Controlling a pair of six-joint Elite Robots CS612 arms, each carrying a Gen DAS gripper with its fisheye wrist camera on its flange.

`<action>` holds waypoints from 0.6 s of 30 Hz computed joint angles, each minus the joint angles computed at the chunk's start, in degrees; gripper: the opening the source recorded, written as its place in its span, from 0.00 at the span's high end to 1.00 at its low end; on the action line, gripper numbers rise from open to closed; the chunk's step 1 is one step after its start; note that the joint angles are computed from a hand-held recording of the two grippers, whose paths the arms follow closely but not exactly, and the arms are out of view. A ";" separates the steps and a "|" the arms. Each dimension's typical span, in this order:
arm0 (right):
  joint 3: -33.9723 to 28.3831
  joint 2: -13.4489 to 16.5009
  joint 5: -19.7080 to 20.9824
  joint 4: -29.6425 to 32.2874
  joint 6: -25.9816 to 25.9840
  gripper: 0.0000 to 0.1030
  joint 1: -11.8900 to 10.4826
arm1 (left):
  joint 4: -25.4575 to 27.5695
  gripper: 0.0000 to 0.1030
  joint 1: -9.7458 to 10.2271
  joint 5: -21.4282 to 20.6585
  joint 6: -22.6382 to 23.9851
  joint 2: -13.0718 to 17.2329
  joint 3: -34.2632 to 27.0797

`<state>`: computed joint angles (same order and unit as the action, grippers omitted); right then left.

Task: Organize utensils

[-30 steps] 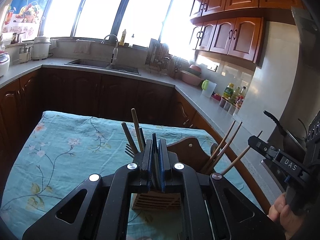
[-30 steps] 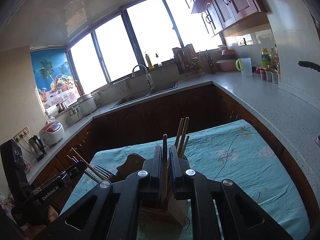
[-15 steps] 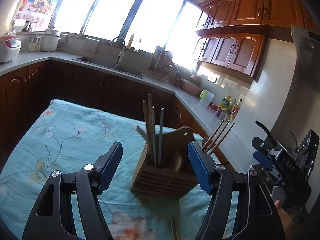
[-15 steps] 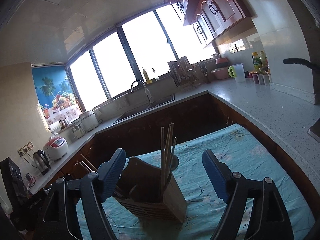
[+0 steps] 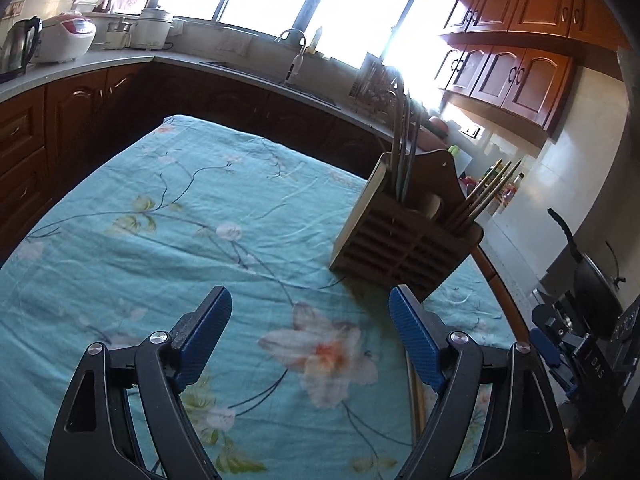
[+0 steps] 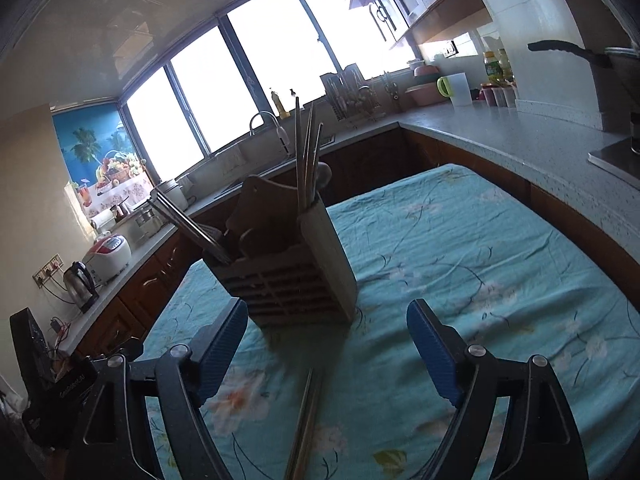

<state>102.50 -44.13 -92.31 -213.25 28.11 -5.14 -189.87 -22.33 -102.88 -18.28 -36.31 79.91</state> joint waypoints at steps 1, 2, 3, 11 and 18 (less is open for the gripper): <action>0.50 -0.05 -0.04 -0.17 0.06 0.19 0.10 | -0.26 0.19 0.03 0.48 0.14 -0.28 0.88; 1.11 -0.10 0.06 -0.49 0.11 0.19 0.16 | -0.47 0.19 0.04 0.82 0.38 -0.56 1.64; 1.62 -0.18 0.11 -0.75 0.00 0.19 0.23 | -0.69 0.19 0.10 1.05 0.76 -0.78 2.26; 5.27 -1.25 -1.55 -3.45 -1.57 0.14 1.51 | -3.64 0.19 0.04 2.89 4.46 -3.20 7.17; 7.35 -1.78 -3.35 -5.69 -3.73 0.10 2.91 | -11.00 0.19 -1.03 8.99 6.99 -4.99 12.27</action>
<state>109.86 -45.91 -95.66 -218.94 24.37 -2.23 -200.87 -23.36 -93.89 -11.29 -41.30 92.18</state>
